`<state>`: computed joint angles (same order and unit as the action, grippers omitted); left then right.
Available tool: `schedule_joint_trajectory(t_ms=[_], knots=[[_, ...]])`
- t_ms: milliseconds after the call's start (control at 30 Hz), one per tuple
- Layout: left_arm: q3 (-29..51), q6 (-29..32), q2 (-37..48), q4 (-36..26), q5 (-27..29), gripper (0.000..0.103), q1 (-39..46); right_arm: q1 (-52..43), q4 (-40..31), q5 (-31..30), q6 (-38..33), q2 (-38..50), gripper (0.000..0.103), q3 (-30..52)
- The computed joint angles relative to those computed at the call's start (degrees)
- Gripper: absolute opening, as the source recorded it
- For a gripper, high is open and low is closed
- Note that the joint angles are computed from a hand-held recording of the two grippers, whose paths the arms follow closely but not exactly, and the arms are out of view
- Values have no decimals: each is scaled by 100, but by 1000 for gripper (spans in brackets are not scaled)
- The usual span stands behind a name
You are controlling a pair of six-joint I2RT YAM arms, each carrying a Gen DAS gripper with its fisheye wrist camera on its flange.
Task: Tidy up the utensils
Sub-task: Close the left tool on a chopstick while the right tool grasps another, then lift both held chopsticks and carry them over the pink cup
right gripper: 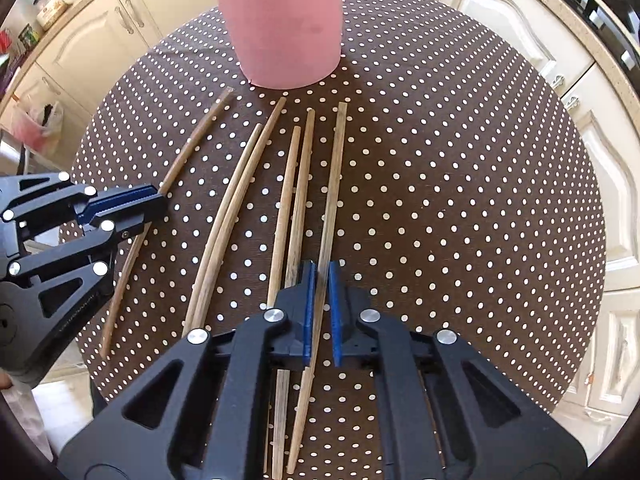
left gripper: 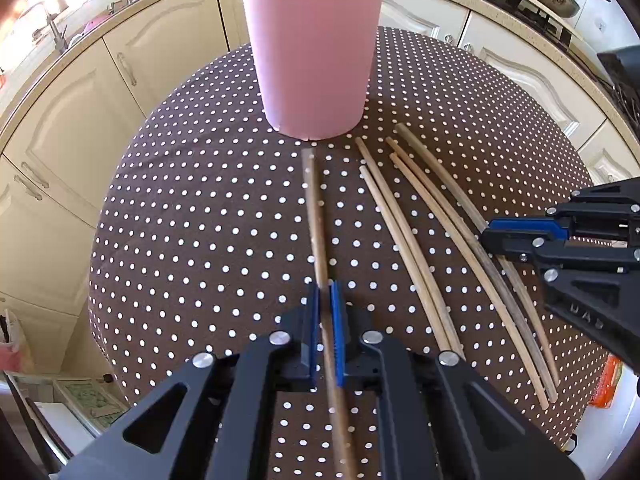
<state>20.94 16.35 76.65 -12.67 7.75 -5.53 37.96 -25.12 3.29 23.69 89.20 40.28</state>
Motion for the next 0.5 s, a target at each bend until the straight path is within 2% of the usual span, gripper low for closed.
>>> schedule_joint_trajectory(t_ms=[67,200,333,500], knots=[[-30,10,-18,44,59,6,54,-165,167,-127,-82,-56,6,-113],[-188,9,-147,194,184,5,163,-555,268,-403,-337,-826,6,-721],[-460,315,-742,82,827,5,749,-744,334,-579,-439,-1724,6,-1322],[-610,903,-1769,-560,1635,5,1572,-1005,113,-809,-465,-3160,6,-1812]])
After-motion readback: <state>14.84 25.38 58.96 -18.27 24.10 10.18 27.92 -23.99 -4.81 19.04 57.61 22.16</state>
